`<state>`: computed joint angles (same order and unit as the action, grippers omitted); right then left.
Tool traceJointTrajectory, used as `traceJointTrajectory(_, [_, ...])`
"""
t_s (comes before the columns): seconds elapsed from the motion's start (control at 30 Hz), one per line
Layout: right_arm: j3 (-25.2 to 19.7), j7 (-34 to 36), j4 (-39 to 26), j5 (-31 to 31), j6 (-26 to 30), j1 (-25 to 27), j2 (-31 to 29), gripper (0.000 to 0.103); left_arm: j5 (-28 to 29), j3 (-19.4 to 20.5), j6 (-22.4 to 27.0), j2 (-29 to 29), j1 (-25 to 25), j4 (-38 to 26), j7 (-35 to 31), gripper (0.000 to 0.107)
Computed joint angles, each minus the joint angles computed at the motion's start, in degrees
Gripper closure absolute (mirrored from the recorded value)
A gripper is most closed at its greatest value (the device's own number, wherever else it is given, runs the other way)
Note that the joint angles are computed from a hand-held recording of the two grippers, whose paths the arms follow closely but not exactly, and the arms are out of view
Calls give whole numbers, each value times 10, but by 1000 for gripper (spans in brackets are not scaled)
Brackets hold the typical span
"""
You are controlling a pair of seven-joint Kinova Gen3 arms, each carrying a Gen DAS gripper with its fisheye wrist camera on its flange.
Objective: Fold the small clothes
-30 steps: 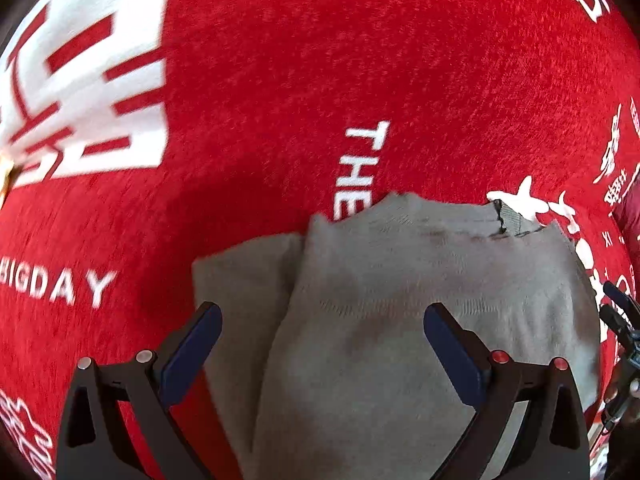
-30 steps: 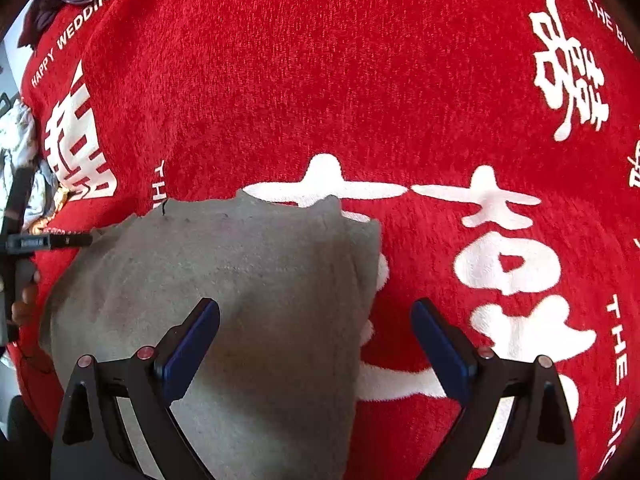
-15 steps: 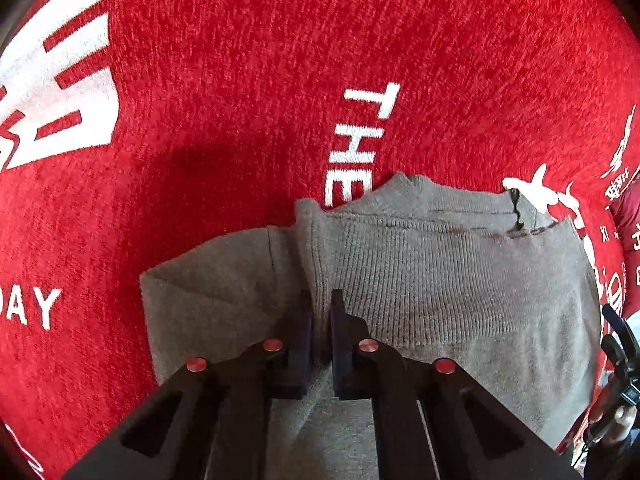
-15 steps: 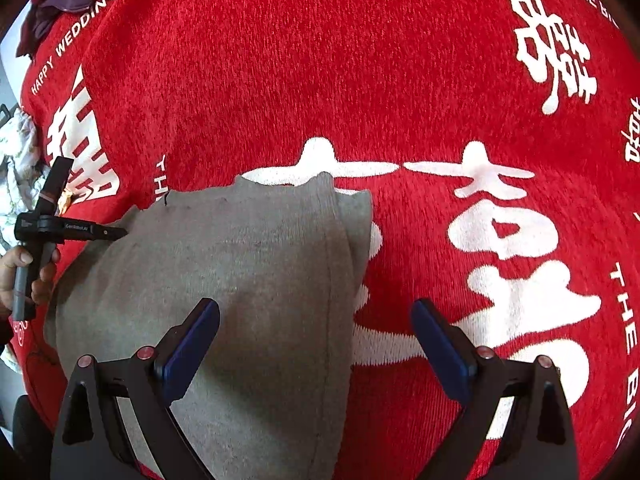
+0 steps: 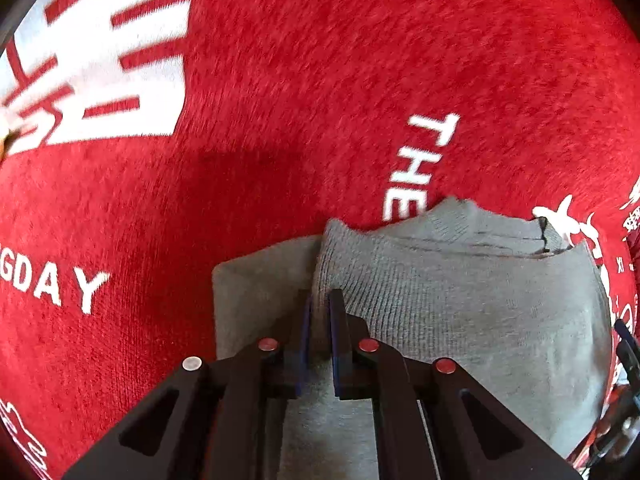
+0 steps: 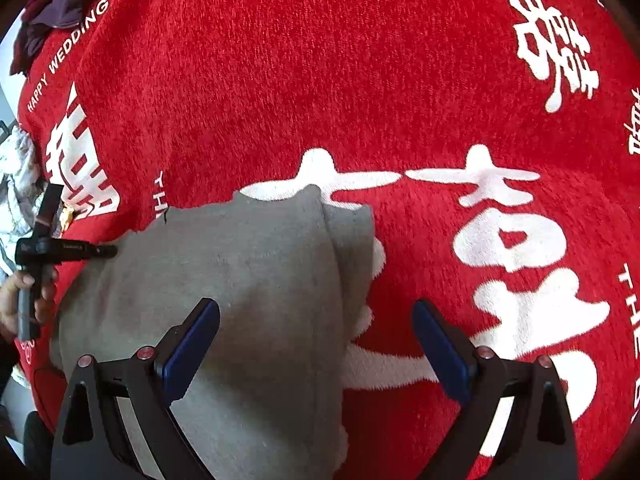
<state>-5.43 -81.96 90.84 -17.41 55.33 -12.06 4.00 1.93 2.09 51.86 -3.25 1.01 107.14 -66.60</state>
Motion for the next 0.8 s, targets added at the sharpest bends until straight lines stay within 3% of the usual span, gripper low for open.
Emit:
traceJointTrajectory(0.1, [-13, 1, -7, 10, -1, -4, 2, 5, -38, 5, 25, 2, 25, -31, 23, 99])
traceJointTrajectory(0.23, [24, -39, -15, 80, 14, -75, 19, 5, -75, -62, 34, -14, 107, -56, 61, 99])
traceJointTrajectory(0.3, [27, -57, -15, 80, 33, -73, 32, 5, -71, -71, 37, -29, 105, -58, 72, 99])
traceJointTrajectory(0.43, [-5, -41, 18, 18, 16, 10, -17, 5, -100, 13, 64, -65, 41, -53, 123, 99])
traceJointTrajectory(0.5, [5, -46, 37, 16, 5, 10, -48, 5, -78, 41, 62, -94, 23, -34, 122, 99])
traceJointTrajectory(0.6, [9, -31, 52, -19, -6, 9, -75, 5, -75, 100, 46, -102, 39, -10, 159, 98])
traceJointTrajectory(0.63, [5, -25, 53, -27, -11, 2, -77, 5, -84, 127, 46, -94, 44, -6, 182, 72])
traceJointTrajectory(0.67, [-3, -16, 52, -34, -14, -7, -76, 5, -101, 153, 52, -82, 47, -6, 205, 24])
traceJointTrajectory(0.7, [-8, -10, 54, -33, -21, -23, -75, 5, -125, 180, 49, -81, 42, 3, 228, 10])
traceJointTrajectory(0.8, [-46, -5, 63, 19, -40, -58, -66, 5, -193, 259, 54, -86, 14, 37, 298, 7])
